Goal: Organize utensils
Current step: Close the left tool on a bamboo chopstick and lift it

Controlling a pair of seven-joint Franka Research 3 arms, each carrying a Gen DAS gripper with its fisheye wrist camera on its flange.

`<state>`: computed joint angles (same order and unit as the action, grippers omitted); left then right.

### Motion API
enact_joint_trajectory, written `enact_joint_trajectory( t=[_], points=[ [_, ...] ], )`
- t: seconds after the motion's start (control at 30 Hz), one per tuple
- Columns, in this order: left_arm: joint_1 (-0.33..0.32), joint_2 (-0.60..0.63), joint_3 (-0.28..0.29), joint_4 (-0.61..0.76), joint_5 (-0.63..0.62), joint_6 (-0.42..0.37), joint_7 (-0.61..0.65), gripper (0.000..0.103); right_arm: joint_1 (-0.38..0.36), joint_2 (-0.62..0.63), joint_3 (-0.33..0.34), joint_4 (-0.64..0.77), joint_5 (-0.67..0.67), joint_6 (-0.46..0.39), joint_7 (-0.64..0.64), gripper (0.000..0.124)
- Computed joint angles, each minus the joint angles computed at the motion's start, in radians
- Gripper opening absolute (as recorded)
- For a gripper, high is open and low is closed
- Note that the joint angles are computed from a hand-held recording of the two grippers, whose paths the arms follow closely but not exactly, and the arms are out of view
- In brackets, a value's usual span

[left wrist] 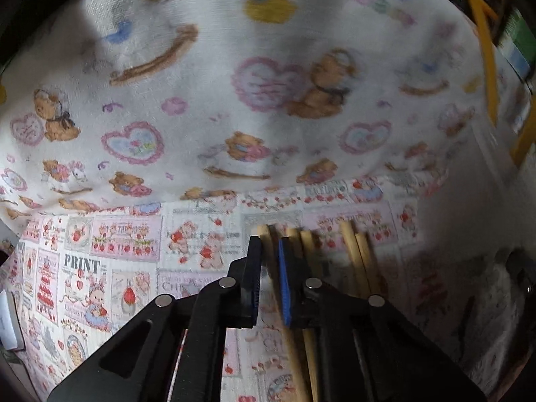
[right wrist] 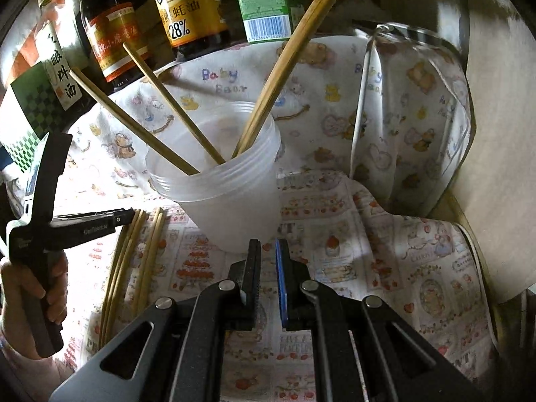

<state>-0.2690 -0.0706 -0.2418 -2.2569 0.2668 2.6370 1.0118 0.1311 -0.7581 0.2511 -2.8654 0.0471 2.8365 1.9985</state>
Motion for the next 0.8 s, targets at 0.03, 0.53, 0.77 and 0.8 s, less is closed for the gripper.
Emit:
enact_joint_trajectory(
  t=[0.03,0.53,0.77,0.8],
  points=[
    [-0.007,-0.006,0.0,-0.004,-0.034,-0.011,0.027,0.007,-0.011,0.013,0.012,0.006,-0.008,0.007,0.004,0.01],
    [0.045,-0.539,-0.067,-0.234,0.138,0.104,-0.164,0.006,0.003,0.021,0.059,-0.009,-0.003,0.061,-0.006,0.011],
    [0.118,-0.745,-0.013,-0.321,0.193,0.173,-0.196,0.006,0.11,0.061,0.016,0.037,0.002,0.033,-0.026,0.011],
    [0.113,-0.759,0.007,-0.331,0.181,0.188,-0.191,0.006,0.14,0.07,-0.003,0.048,0.018,0.028,-0.042,0.011]
  ],
)
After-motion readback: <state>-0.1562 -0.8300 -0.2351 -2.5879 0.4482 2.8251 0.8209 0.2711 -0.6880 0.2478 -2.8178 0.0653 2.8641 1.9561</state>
